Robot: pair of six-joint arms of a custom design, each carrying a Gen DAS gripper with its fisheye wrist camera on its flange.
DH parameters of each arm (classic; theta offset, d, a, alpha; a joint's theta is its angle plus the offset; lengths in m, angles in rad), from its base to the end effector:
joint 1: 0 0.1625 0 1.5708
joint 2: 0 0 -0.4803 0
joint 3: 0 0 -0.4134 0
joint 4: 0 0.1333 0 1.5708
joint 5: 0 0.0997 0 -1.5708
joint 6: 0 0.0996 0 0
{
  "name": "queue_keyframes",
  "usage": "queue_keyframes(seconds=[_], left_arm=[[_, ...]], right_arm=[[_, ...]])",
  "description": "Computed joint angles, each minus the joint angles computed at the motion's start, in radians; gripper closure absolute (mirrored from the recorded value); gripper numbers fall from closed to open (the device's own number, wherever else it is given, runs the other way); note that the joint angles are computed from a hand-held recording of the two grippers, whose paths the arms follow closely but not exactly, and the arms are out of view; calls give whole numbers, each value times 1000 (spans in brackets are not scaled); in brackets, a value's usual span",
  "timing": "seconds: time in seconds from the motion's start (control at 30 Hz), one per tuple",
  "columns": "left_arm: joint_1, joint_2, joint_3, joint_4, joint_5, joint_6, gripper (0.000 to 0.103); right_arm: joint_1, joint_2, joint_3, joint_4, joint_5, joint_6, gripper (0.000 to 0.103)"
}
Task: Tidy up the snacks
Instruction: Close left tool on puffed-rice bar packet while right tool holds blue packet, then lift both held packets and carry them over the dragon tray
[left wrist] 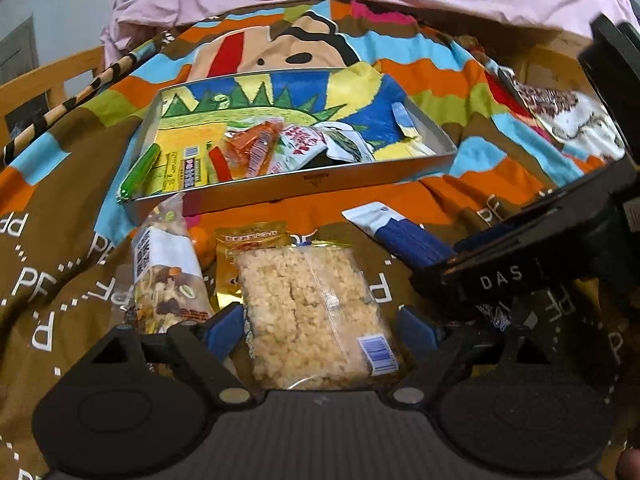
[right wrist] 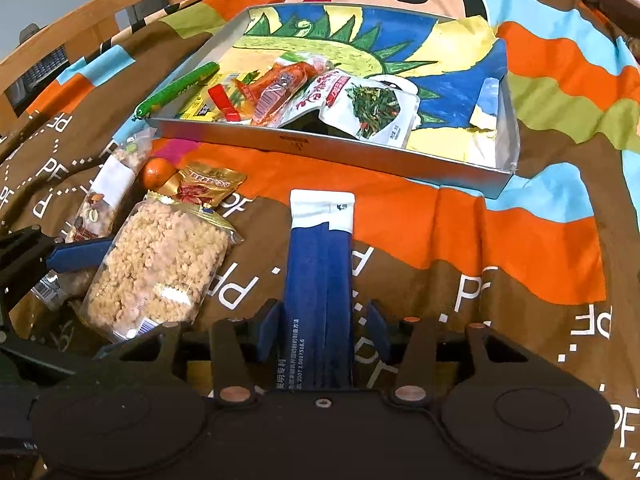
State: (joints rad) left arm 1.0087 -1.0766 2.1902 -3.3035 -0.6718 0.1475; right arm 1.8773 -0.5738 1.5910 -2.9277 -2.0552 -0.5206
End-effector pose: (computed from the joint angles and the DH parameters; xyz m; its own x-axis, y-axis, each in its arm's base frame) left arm -0.1024 -0.5589 0.2218 -0.6966 0.0492 -0.7158 0.5423 0.6893 -0.4803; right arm 0.3074 -0.6832 0.0217 -0.6310 -0.5504 0.5466 -0.6897 0.7206 -0.0707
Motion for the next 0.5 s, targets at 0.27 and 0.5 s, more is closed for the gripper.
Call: queue_keyframes(seconds=[0.27, 0.5], left_arm=[[-18, -6, 9, 44, 32, -19, 23], [-58, -62, 71, 52, 29, -160, 24]], right_arm=[[15, -11, 26, -24, -25, -4, 65], [39, -38, 110, -195, -28, -87, 66]])
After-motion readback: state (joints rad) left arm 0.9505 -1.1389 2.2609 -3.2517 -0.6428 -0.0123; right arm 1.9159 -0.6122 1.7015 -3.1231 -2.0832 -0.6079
